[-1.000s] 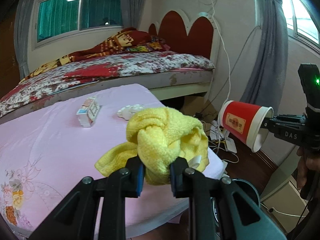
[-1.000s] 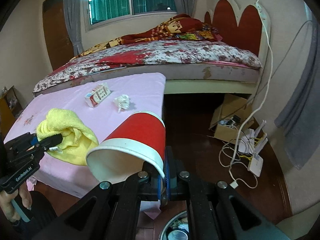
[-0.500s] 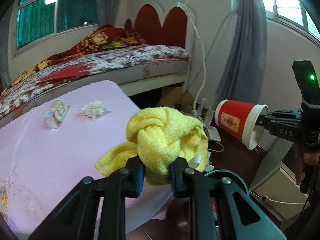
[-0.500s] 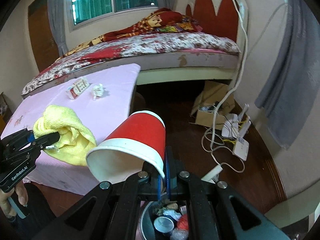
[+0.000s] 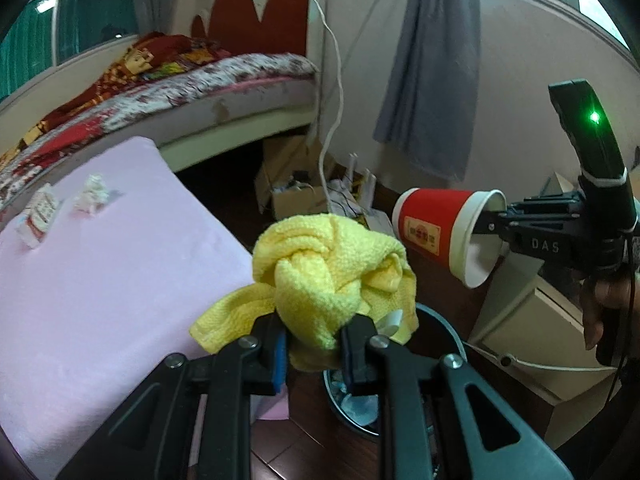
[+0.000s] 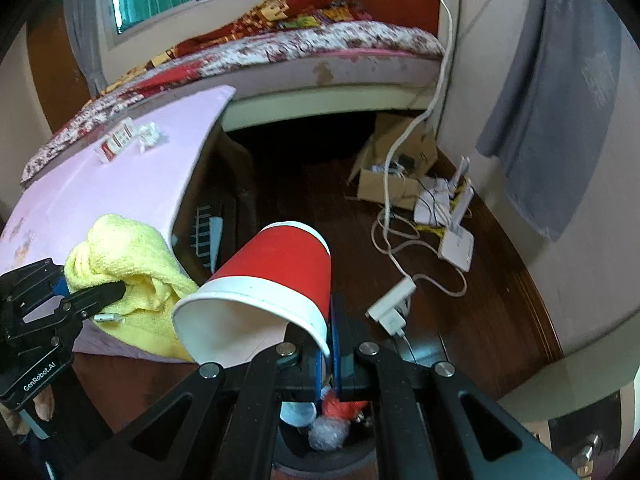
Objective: Collect trash
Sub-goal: 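Carry the red cup and yellow towel with both tools toward the black bin, then open both tools to drop the cup and towel into the bin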
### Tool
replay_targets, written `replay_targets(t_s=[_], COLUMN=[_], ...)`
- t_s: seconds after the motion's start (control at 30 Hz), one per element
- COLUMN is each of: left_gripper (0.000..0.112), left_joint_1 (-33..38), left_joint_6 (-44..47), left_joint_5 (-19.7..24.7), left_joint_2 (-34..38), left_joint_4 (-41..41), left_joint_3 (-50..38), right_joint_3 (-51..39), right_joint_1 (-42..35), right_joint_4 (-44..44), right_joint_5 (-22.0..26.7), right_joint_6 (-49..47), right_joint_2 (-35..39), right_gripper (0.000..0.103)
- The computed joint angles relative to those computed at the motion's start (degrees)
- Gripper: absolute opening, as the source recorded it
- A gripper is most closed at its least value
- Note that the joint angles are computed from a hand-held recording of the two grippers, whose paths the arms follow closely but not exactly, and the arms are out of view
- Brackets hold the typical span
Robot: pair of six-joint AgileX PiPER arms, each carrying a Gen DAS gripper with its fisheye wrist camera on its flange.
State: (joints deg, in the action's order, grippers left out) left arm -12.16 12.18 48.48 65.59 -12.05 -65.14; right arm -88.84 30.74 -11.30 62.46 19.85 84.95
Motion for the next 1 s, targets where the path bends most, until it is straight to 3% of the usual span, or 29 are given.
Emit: replay_targets(t_s=[0.47, 1.0], left_gripper=[0.022, 0.022], left_joint_1=[-11.6, -14.2], left_joint_6=[-6.5, -6.2], left_joint_5=[-2.9, -3.1], left_joint_2=[4.6, 11.4], left_joint_4=[4.6, 3.3], left_joint_3=[4.9, 7.2], right_joint_3=[18.2, 27.6], right_joint_1=[-6.7, -9.6], right_joint_4=[3.7, 8.4], right_joint_5=[-3.8, -7.8], right_joint_6=[-4.4, -9.3], right_joint_2=[-6.8, -2.7], right_gripper=[0.004, 0.004])
